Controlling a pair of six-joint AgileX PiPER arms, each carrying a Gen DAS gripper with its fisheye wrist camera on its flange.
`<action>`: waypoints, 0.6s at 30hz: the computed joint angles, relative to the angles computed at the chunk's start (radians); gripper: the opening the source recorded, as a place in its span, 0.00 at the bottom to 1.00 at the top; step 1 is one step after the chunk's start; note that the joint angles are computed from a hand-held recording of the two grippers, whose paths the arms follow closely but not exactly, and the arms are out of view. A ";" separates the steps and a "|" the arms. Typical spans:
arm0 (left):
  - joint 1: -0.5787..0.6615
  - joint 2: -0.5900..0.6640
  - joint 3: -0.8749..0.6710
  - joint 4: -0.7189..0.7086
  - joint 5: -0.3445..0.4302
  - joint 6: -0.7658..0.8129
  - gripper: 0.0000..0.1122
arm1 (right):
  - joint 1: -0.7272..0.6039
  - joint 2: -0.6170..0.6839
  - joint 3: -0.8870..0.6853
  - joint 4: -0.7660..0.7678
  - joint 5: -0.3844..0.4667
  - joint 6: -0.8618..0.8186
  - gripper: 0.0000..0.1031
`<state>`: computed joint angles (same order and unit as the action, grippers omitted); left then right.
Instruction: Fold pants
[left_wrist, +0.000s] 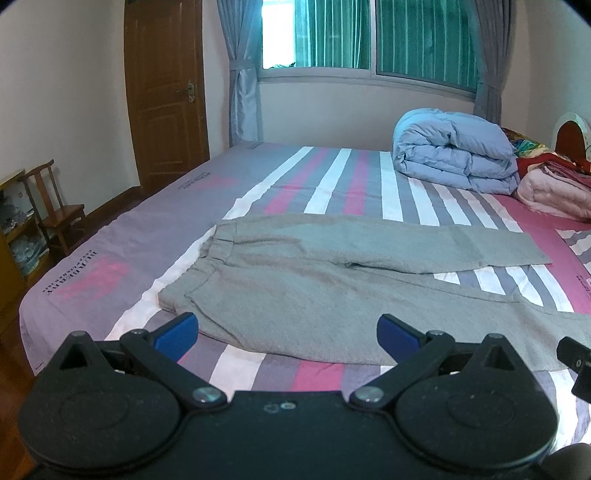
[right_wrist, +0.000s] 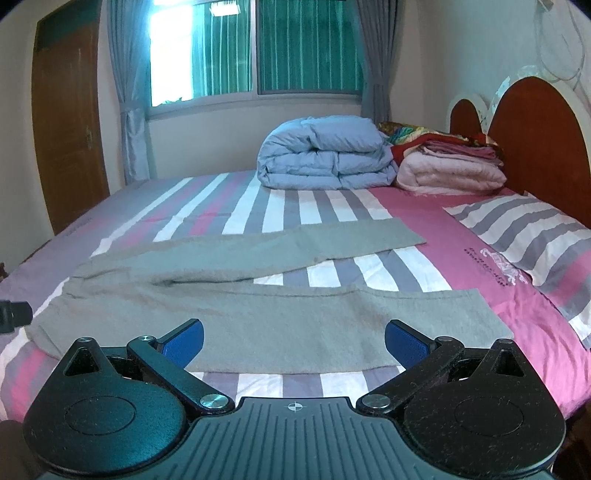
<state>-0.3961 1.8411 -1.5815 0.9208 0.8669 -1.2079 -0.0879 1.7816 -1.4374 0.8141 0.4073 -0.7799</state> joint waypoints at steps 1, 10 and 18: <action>0.001 0.001 -0.003 -0.001 -0.001 0.003 0.86 | 0.000 0.002 0.000 -0.002 -0.002 0.002 1.00; -0.003 0.005 -0.019 0.022 0.008 0.001 0.86 | -0.005 -0.002 -0.014 0.012 0.002 0.010 1.00; -0.007 0.000 -0.018 0.028 0.010 -0.001 0.86 | -0.005 -0.015 -0.029 0.021 0.018 0.013 1.00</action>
<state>-0.4032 1.8407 -1.5991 0.9493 0.8770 -1.2088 -0.0924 1.7669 -1.4662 0.8348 0.4249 -0.7665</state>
